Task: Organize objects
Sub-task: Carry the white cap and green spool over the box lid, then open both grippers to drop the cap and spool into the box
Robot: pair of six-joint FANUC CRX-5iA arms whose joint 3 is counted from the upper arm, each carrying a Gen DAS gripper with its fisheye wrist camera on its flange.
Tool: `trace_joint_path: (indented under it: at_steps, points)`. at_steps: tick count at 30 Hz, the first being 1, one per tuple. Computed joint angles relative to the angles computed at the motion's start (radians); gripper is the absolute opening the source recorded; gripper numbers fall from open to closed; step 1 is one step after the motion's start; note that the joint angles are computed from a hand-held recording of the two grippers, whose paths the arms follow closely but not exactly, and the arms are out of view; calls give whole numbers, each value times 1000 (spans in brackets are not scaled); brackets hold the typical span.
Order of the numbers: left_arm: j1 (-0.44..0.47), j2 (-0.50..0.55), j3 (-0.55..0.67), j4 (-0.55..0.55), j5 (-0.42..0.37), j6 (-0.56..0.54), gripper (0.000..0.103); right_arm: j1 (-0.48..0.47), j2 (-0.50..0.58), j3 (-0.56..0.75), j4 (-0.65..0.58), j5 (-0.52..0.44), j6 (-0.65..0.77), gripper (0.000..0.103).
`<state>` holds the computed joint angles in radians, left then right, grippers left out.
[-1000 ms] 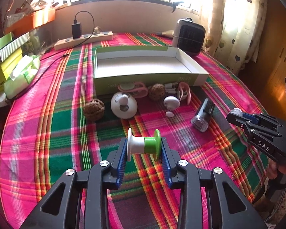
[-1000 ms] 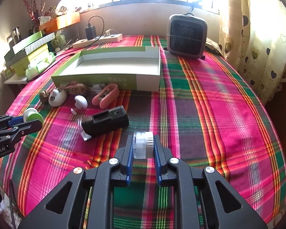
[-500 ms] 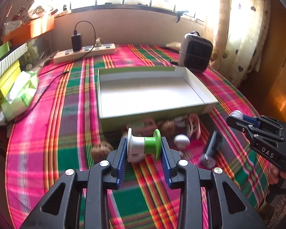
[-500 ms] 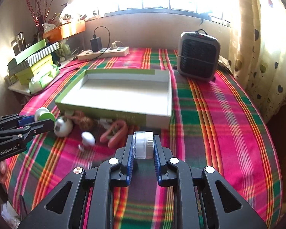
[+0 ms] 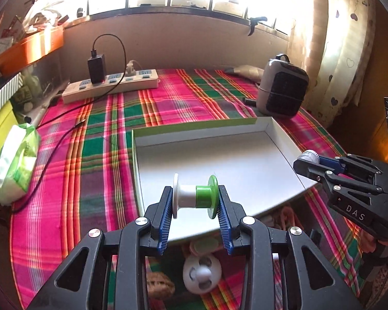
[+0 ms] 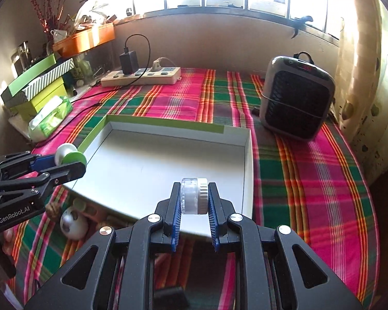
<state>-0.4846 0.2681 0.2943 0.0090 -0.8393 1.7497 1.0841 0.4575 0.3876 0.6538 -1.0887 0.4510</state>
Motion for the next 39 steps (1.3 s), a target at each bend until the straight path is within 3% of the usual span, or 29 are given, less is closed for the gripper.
trace_joint_path:
  at_steps: [10, 17, 27, 39]
  points:
    - [28, 131, 153, 28, -78, -34, 31, -72, 151, 231, -109, -92, 145, 20]
    - [37, 200, 237, 28, -121, -43, 31, -105, 213, 319, -152, -134, 179, 20]
    - [38, 246, 290, 26, -153, -45, 31, -118, 262, 392, -164, -168, 226, 20]
    - [27, 263, 321, -8, -173, -32, 31, -122, 257, 376, -159, -149, 208, 20]
